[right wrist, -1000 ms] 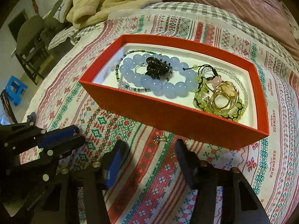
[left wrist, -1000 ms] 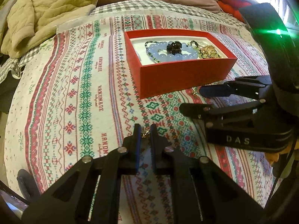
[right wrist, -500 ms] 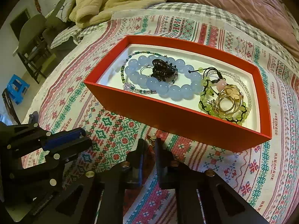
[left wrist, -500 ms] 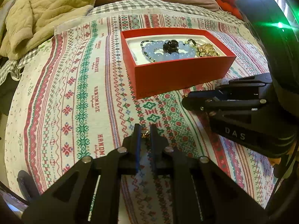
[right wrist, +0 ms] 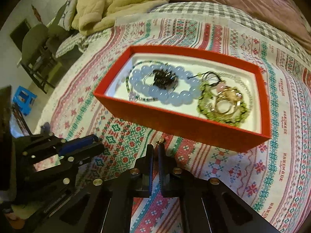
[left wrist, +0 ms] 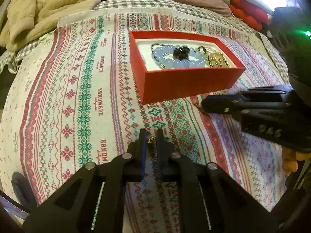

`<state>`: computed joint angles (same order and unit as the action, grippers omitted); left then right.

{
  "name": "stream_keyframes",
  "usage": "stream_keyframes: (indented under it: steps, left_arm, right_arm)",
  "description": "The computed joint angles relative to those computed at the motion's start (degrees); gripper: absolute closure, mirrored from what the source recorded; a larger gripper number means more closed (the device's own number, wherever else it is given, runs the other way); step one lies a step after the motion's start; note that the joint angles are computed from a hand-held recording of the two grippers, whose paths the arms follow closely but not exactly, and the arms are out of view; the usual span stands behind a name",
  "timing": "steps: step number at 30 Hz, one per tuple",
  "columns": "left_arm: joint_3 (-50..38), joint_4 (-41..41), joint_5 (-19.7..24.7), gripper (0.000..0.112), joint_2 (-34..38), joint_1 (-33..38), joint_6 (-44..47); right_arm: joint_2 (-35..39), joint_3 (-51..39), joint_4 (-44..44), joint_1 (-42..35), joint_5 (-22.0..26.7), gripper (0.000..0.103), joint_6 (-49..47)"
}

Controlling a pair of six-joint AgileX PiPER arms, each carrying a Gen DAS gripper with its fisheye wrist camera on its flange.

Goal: Organize jewelry

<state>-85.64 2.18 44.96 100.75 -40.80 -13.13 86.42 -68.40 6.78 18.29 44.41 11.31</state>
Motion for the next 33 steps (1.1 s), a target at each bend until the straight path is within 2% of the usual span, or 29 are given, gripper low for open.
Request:
stream_keyframes:
  steps: [5,10,12,16,24,25,27,28,29,33]
  left_arm:
    - [-3.1,-2.1,3.1,0.101,0.2,0.9,1.2]
    - [-5.3,-4.2,4.6,0.101,-0.2,1.4,2.3]
    - [-5.7,-4.5,4.8,0.101,-0.2,1.3,2.3]
    - [-5.7,-4.3,5.4,0.101,0.4,1.0,1.9]
    - [-3.5,-5.1,5.2,0.101,-0.2,1.6,3.1]
    - [-3.2,-5.2,5.1,0.101,-0.3,1.8,3.3]
    - [-2.7,-5.6,5.0,0.101,-0.5,2.0,3.7]
    - [-2.5,-5.7,5.0,0.101,-0.6,2.1,3.8]
    - [-2.3,-5.9,5.0,0.101,-0.7,2.3,3.9]
    - [-2.1,-6.0,5.1,0.101,-0.7,2.4,3.9]
  right_arm:
    - [-2.8,-0.4,6.0,-3.5,2.6,0.099,-3.8]
    - [-4.1,-1.0,7.3,-4.0,4.4,0.098,-4.7]
    - [-3.9,-0.7,3.4,-2.2,4.0,0.097,-1.7]
    - [-1.7,0.1,-1.5,-0.6,3.2,0.088,2.8]
    - [2.5,0.3,-4.8,0.5,-0.5,0.086,5.7]
    - [2.7,0.2,-4.8,0.7,-1.0,0.082,5.8]
    - [2.9,0.2,-3.3,0.8,-1.8,0.068,4.5]
    - [2.9,0.4,-2.0,0.8,-2.4,0.049,3.2]
    - [2.9,0.5,-2.3,1.6,-3.3,0.041,3.5]
    - [4.6,-0.3,-10.9,5.3,-3.8,0.041,10.6]
